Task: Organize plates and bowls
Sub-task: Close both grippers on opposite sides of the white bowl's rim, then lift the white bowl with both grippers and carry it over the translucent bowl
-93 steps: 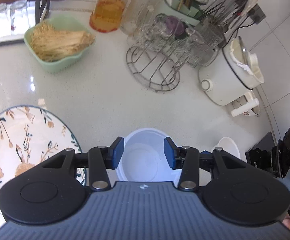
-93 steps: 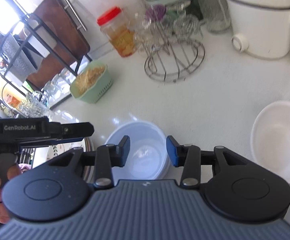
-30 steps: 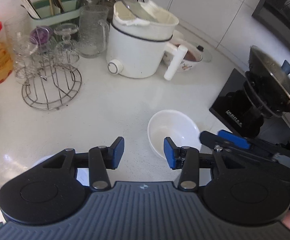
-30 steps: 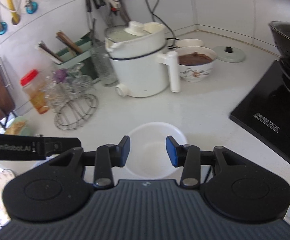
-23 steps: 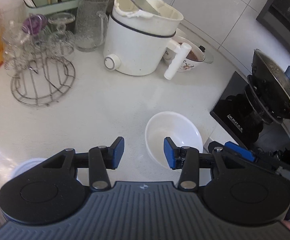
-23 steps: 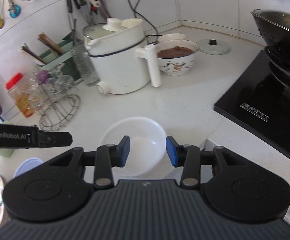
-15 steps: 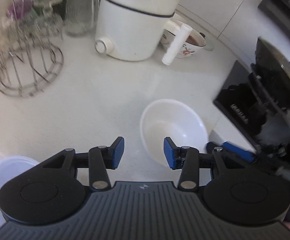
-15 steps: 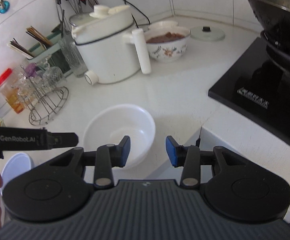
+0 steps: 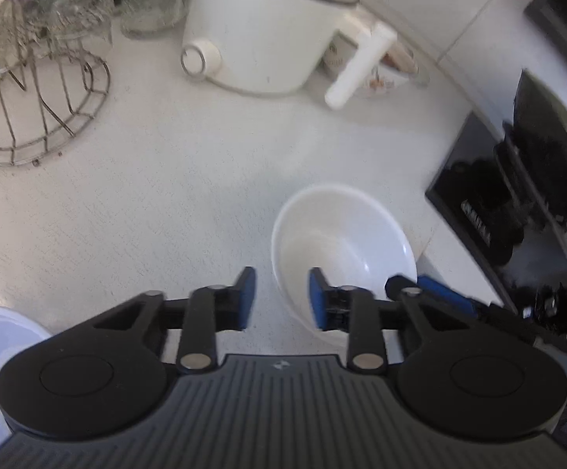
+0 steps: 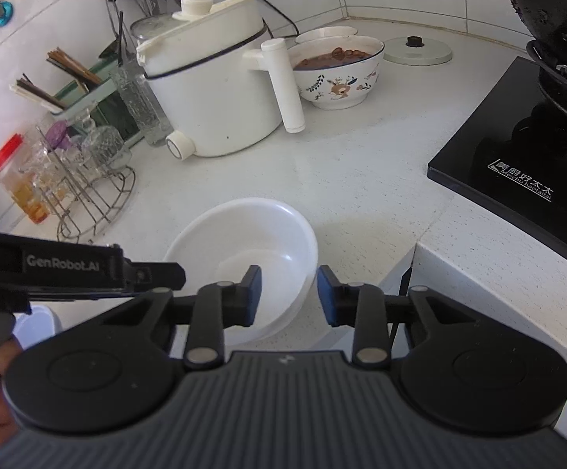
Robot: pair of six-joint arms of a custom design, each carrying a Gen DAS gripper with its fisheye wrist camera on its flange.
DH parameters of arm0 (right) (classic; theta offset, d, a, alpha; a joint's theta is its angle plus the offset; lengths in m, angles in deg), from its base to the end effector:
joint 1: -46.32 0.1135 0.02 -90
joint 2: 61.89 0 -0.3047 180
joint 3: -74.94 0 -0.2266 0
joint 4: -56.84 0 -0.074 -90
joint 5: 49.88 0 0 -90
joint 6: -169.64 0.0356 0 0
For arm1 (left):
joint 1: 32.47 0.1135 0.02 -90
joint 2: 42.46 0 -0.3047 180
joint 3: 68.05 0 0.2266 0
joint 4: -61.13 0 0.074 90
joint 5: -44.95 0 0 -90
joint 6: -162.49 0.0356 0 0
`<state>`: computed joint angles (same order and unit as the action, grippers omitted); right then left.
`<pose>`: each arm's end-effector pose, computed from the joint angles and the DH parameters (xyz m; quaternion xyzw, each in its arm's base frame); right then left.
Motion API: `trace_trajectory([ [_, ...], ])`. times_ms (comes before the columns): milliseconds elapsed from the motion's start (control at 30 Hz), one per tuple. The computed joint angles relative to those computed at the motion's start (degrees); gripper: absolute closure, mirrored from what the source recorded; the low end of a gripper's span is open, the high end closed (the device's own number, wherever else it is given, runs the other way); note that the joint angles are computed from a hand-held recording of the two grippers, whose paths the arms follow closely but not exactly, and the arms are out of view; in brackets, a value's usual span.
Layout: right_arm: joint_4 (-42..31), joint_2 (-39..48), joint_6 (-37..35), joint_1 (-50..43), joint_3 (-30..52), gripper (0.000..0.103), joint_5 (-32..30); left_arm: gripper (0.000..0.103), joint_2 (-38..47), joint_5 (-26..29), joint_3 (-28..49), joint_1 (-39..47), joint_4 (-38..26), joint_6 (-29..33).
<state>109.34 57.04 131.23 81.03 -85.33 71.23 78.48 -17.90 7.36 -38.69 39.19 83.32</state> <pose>0.1772 0.1004 0.0805 0.2293 0.8712 0.0612 0.4298 0.3719 -0.0569 0.1155 0.1867 0.9360 -0.2224 0.1990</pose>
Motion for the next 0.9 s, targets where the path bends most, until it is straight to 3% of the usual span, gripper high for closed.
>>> trace_trajectory([
  [367,2.78,0.15,0.56,0.90,-1.57,0.074,-1.56,0.080,-1.25,1.26,-2.95,0.65,1.77,-1.11],
  [900,-6.59,-8.08,-1.61,1.64,1.87,0.074,-3.04,0.080,-4.72,0.28,-5.48,2.95,3.63,-4.70],
])
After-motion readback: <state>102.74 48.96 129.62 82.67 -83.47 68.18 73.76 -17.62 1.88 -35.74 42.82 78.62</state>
